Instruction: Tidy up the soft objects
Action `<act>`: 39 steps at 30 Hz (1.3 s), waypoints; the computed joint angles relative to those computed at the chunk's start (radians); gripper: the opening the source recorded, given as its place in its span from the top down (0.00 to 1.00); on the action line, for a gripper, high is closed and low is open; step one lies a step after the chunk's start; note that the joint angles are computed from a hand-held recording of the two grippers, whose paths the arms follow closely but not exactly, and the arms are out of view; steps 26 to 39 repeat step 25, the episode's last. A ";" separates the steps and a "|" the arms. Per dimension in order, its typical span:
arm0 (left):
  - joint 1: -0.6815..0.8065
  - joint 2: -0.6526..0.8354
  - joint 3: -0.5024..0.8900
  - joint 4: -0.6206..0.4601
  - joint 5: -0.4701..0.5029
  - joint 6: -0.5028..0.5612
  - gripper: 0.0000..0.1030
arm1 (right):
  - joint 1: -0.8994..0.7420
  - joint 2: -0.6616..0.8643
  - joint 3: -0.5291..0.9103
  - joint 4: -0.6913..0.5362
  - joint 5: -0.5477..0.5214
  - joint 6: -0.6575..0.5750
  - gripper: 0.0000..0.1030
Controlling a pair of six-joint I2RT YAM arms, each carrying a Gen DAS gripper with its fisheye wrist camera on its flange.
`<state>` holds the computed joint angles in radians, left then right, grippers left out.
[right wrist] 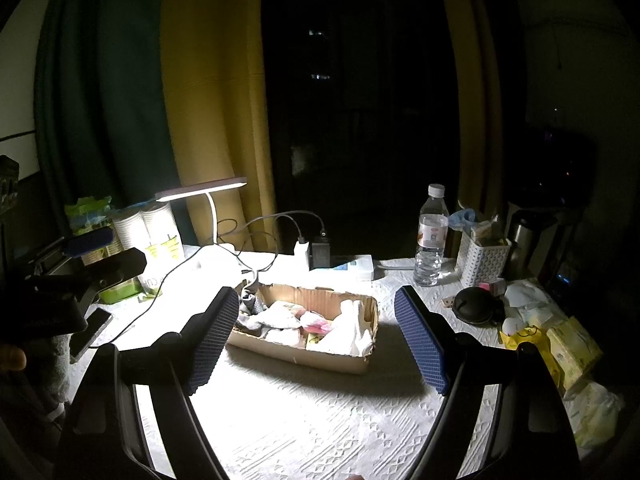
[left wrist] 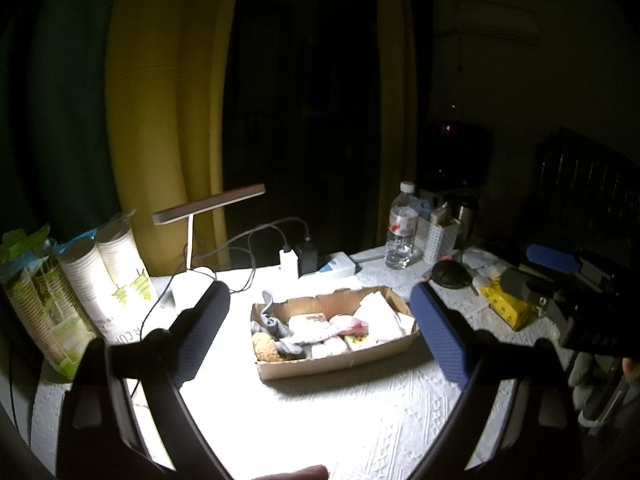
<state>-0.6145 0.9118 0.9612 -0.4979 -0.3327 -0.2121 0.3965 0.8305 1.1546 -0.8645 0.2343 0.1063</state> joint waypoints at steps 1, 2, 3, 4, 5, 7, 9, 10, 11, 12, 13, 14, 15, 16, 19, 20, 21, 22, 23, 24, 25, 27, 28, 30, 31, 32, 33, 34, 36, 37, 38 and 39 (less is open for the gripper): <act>-0.001 0.001 0.000 0.001 0.000 -0.001 0.10 | -0.013 0.003 -0.001 0.004 -0.011 -0.006 0.20; 0.002 0.005 0.002 0.005 0.004 0.000 0.10 | -0.026 0.002 0.000 0.004 -0.022 -0.013 0.20; 0.003 0.010 0.002 0.008 0.006 0.001 0.10 | -0.016 0.003 -0.001 0.005 -0.013 -0.009 0.20; 0.003 0.010 0.002 0.009 0.005 0.001 0.10 | -0.030 0.005 -0.001 0.008 -0.026 -0.016 0.20; 0.004 0.017 0.004 0.013 0.006 0.001 0.10 | -0.027 0.005 -0.001 0.008 -0.023 -0.014 0.20; 0.008 0.021 0.005 0.016 0.011 0.003 0.10 | -0.041 0.009 -0.001 0.011 -0.035 -0.021 0.20; 0.009 0.019 0.003 0.017 0.012 0.004 0.10 | -0.055 0.013 -0.002 0.016 -0.049 -0.030 0.20; 0.009 0.021 0.003 0.019 0.013 0.003 0.10 | -0.068 0.016 -0.004 0.022 -0.060 -0.037 0.20; 0.016 0.027 0.003 0.026 0.020 0.007 0.10 | -0.067 0.018 -0.005 0.023 -0.059 -0.036 0.20; 0.016 0.027 0.003 0.026 0.019 0.006 0.10 | -0.068 0.019 -0.005 0.025 -0.059 -0.037 0.20; 0.016 0.029 0.003 0.028 0.020 0.005 0.10 | -0.070 0.020 -0.006 0.027 -0.060 -0.037 0.20; 0.015 0.033 0.003 0.028 0.019 0.004 0.10 | -0.070 0.021 -0.007 0.028 -0.059 -0.037 0.20; 0.018 0.034 0.003 0.029 0.022 0.005 0.10 | -0.086 0.021 -0.008 0.030 -0.073 -0.044 0.20; 0.018 0.040 0.004 0.032 0.023 0.004 0.10 | -0.080 0.023 -0.008 0.032 -0.071 -0.041 0.20; 0.025 0.053 0.006 0.043 0.032 0.006 0.10 | -0.086 0.027 -0.009 0.037 -0.076 -0.046 0.20; 0.032 0.060 0.005 0.050 0.041 0.009 0.10 | -0.096 0.033 -0.010 0.041 -0.086 -0.051 0.20; 0.038 0.066 0.005 0.056 0.048 0.011 0.10 | -0.116 0.038 -0.012 0.045 -0.103 -0.060 0.20; 0.041 0.071 0.002 0.063 0.054 0.012 0.10 | -0.124 0.040 -0.012 0.046 -0.110 -0.064 0.20; 0.044 0.078 0.001 0.069 0.057 0.014 0.10 | -0.138 0.045 -0.015 0.051 -0.122 -0.069 0.20; 0.049 0.087 0.001 0.075 0.061 0.016 0.10 | -0.156 0.049 -0.016 0.054 -0.138 -0.077 0.20; 0.061 0.095 0.000 0.082 0.073 0.020 0.10 | -0.165 0.052 -0.016 0.055 -0.146 -0.080 0.20; 0.061 0.095 0.000 0.082 0.073 0.020 0.10 | -0.165 0.052 -0.016 0.055 -0.146 -0.080 0.20; 0.061 0.095 0.000 0.082 0.073 0.020 0.10 | -0.165 0.052 -0.016 0.055 -0.146 -0.080 0.20; 0.061 0.095 0.000 0.082 0.073 0.020 0.10 | -0.165 0.052 -0.016 0.055 -0.146 -0.080 0.20; 0.061 0.095 0.000 0.082 0.073 0.020 0.10 | -0.165 0.052 -0.016 0.055 -0.146 -0.080 0.20; 0.061 0.095 0.000 0.082 0.073 0.020 0.10 | -0.165 0.052 -0.016 0.055 -0.146 -0.080 0.20; 0.061 0.095 0.000 0.082 0.073 0.020 0.10 | -0.165 0.052 -0.016 0.055 -0.146 -0.080 0.20; 0.061 0.095 0.000 0.082 0.073 0.020 0.10 | -0.165 0.052 -0.016 0.055 -0.146 -0.080 0.20; 0.061 0.095 0.000 0.082 0.073 0.020 0.10 | -0.165 0.052 -0.016 0.055 -0.146 -0.080 0.20; 0.061 0.095 0.000 0.082 0.073 0.020 0.10 | -0.165 0.052 -0.016 0.055 -0.146 -0.080 0.20; 0.061 0.095 0.000 0.082 0.073 0.020 0.10 | -0.165 0.052 -0.016 0.055 -0.146 -0.080 0.20; 0.061 0.095 0.000 0.082 0.073 0.020 0.10 | -0.165 0.052 -0.016 0.055 -0.146 -0.080 0.20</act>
